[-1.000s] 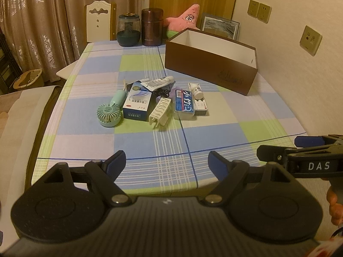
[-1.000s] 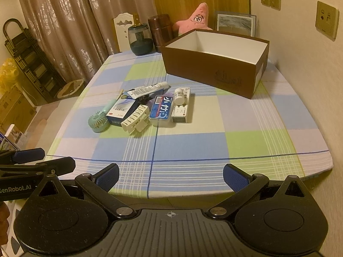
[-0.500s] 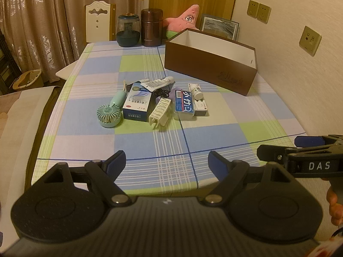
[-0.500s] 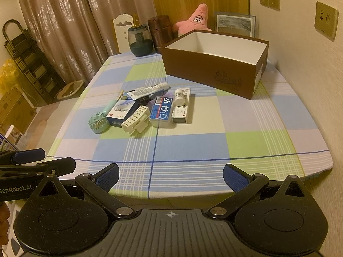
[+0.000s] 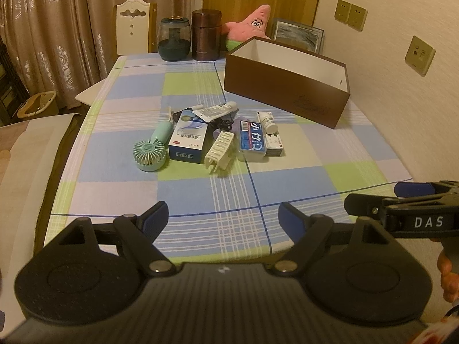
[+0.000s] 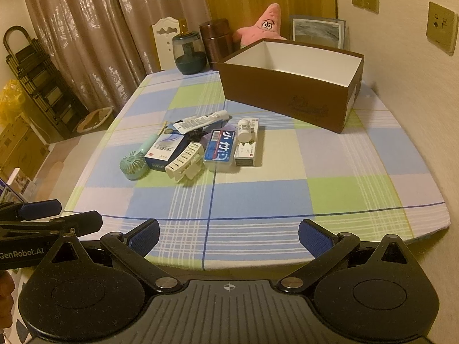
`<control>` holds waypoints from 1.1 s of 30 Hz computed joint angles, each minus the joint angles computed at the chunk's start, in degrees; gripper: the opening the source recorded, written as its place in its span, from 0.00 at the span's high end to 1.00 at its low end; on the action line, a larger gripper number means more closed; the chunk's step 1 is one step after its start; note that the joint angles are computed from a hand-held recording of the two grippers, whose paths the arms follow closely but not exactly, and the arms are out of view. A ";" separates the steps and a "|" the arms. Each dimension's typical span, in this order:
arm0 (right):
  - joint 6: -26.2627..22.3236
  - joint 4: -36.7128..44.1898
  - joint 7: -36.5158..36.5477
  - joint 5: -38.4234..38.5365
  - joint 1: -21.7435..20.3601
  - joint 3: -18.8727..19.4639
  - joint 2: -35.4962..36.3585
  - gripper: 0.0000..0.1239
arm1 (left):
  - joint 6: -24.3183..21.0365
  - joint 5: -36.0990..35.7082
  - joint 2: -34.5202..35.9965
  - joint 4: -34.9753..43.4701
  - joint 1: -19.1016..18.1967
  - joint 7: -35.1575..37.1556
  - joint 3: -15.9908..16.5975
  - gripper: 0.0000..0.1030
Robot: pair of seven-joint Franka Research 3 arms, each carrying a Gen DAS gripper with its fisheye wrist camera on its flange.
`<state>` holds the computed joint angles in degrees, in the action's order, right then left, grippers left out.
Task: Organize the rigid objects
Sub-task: 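Move left gripper to white ribbed tray while right gripper reaches white pill bottle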
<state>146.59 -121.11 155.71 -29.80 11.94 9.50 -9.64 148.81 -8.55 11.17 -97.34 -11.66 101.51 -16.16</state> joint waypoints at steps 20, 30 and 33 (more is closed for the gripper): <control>4.58 3.99 2.19 0.51 1.09 -3.06 6.01 0.24 | -2.86 -0.49 8.80 9.95 2.75 4.12 -0.72 0.20; 5.67 5.02 4.85 -1.52 1.97 -4.58 8.11 0.24 | -3.55 0.25 14.07 15.70 3.71 6.64 -1.13 0.20; 7.39 4.21 6.72 -1.35 1.77 -5.15 8.26 0.24 | -4.88 0.90 16.37 18.54 3.27 6.27 -1.21 0.21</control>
